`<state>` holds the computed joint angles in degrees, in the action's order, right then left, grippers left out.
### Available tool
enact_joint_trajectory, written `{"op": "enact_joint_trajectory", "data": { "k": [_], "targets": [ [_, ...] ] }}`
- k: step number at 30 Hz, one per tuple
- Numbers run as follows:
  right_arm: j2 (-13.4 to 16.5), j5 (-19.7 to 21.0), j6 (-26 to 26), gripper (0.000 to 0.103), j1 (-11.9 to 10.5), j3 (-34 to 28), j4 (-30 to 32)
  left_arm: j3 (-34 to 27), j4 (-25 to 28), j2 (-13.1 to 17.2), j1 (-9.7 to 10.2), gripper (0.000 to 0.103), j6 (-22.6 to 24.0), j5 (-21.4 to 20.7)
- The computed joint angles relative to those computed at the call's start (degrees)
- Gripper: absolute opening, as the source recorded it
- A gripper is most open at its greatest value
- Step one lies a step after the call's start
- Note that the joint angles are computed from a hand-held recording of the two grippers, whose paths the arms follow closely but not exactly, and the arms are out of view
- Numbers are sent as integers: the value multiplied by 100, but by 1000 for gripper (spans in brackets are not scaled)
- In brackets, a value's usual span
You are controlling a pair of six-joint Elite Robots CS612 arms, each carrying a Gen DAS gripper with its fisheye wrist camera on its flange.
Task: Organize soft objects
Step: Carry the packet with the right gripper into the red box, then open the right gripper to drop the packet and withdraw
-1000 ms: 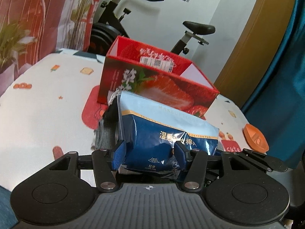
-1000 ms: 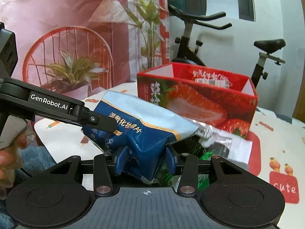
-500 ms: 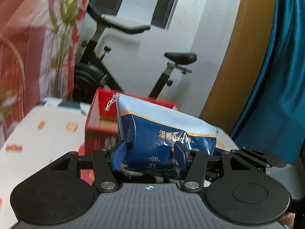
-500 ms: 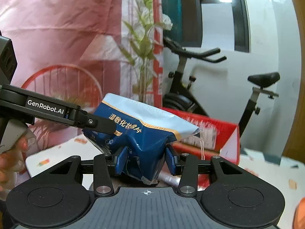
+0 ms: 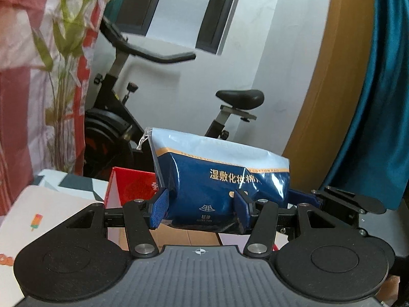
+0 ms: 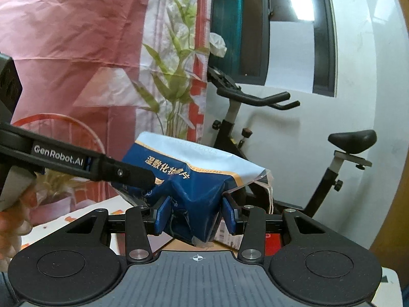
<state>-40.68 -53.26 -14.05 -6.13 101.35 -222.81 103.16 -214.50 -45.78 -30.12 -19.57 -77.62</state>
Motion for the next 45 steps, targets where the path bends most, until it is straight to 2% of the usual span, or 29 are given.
{"op": "enact_joint_trajectory", "data": {
  "k": [6, 11, 16, 21, 24, 27, 31, 36, 45],
  "targets": [
    [275, -73, -110, 41, 37, -700, 1018, -676, 811, 311, 259, 58, -311, -445],
    [471, -266, -248, 41, 88, -1212, 2352, -1220, 1854, 576, 485, 58, -831, -981],
    [589, -494, -163, 41, 148, -1547, 3646, -1571, 2834, 736, 621, 58, -1046, -1424],
    [636, -644, 83, 40, 185, -1792, 4681, -1744, 3317, 839, 693, 58, -1145, -1668],
    [664, -549, 353, 40, 161, -1920, 5215, -1717, 3381, 848, 737, 58, -1189, -1787],
    [701, -654, 478, 40, 162, -2022, 5545, -1694, 3441, 861, 771, 58, -1188, -1870],
    [680, -1003, 415, 39, 245, -2018, 5605, -1695, 3506, 835, 738, 58, -1111, -1738],
    [531, -1480, 225, 40, 307, -1750, 5032, -1495, 3244, 698, 629, 58, -878, -1309],
    [162, -1143, 151, 41, 140, -807, 3372, -626, 2165, 267, 313, 58, -251, -356]
  ]
}}
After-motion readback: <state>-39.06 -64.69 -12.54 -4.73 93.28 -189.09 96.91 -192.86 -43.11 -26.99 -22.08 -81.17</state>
